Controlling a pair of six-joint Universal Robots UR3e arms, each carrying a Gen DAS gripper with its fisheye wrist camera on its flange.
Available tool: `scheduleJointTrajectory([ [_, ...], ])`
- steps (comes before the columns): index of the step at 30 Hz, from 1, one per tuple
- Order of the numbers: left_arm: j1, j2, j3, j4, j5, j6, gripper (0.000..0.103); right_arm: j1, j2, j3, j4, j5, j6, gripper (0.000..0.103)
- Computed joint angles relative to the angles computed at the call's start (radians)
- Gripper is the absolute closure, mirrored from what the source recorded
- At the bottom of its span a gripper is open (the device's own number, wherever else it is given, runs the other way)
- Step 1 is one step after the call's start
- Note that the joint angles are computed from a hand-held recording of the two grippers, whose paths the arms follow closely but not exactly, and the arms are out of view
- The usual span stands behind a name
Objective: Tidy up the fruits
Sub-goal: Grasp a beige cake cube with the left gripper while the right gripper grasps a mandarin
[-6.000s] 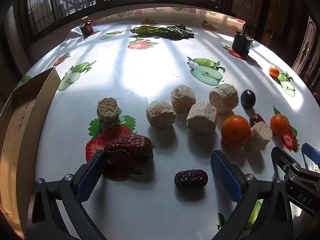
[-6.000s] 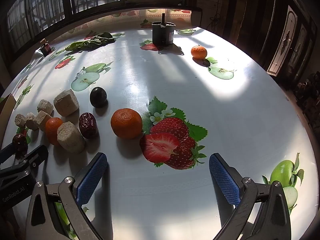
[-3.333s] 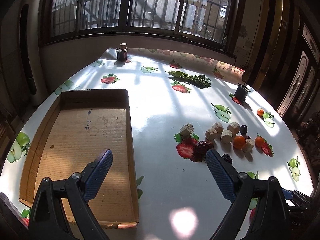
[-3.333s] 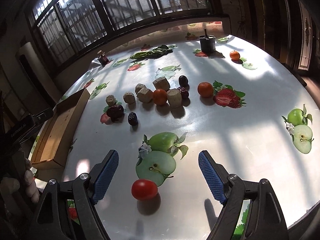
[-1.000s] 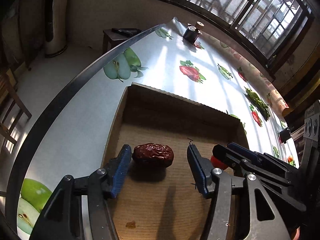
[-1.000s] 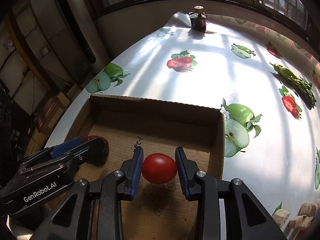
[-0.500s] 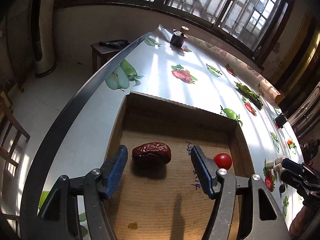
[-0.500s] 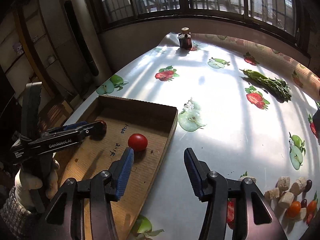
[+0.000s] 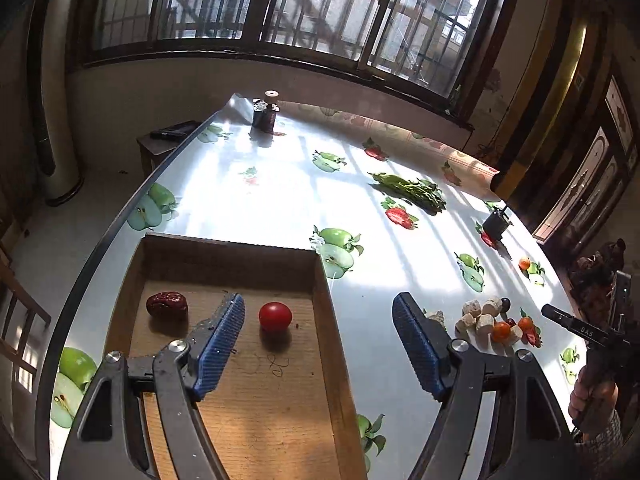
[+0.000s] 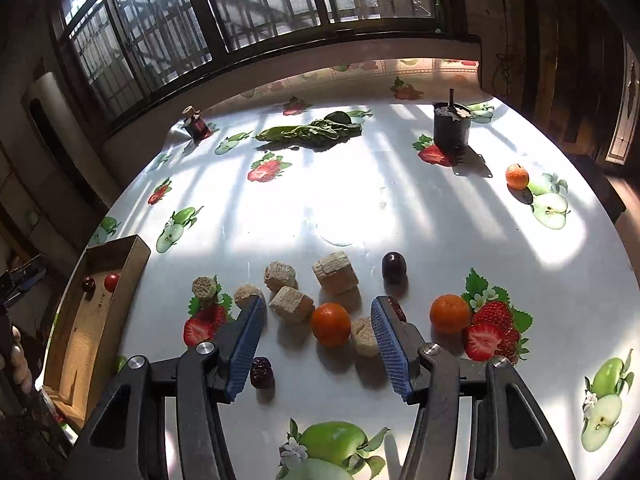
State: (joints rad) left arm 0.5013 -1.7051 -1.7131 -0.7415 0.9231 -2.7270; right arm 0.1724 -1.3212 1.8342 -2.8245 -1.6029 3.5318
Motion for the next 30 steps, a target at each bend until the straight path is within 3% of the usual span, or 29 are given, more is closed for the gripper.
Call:
scheduleJointTrajectory([
  [4, -0.196, -0.08, 0.049, 0.049, 0.083, -0.058, 0.027, -0.218, -0.082, 0.098, -0.006, 0.082, -0.029, 0.044],
  [9, -0.386, -0.293, 0.214, 0.056, 0.178, -0.157, 0.027, -0.379, -0.01, -0.021, 0.077, 0.104, -0.076, 0.043],
  [17, -0.459, -0.533, 0.458, -0.05, 0.218, -0.23, 0.027, -0.378, 0.319, -0.441, 0.231, 0.001, -0.127, 0.044],
  [21, -0.479, -0.573, 0.489, -0.051, 0.23, -0.2, 0.027, -0.372, 0.451, -0.597, 0.283, -0.044, -0.133, 0.044],
  [26, -0.527, -0.571, 0.452, 0.036, 0.308, -0.136, 0.028, -0.37, 0.51, -0.656, 0.305, -0.079, -0.118, 0.048],
  [27, -0.533, -0.57, 0.443, 0.053, 0.322, -0.126, 0.035, -0.37, 0.517, -0.661, 0.308, -0.083, -0.119, 0.059],
  [28, -0.54, -0.565, 0.426, 0.083, 0.342, -0.121, 0.044, -0.375, 0.517, -0.651, 0.292, -0.064, -0.122, 0.059],
  [29, -0.555, -0.567, 0.419, 0.114, 0.379, -0.115, 0.067, -0.374, 0.515, -0.641, 0.278, -0.061, -0.124, 0.063],
  [30, -0.567, -0.566, 0.413, 0.132, 0.412, -0.103, 0.075, -0.365, 0.519, -0.643, 0.271, -0.075, -0.127, 0.066],
])
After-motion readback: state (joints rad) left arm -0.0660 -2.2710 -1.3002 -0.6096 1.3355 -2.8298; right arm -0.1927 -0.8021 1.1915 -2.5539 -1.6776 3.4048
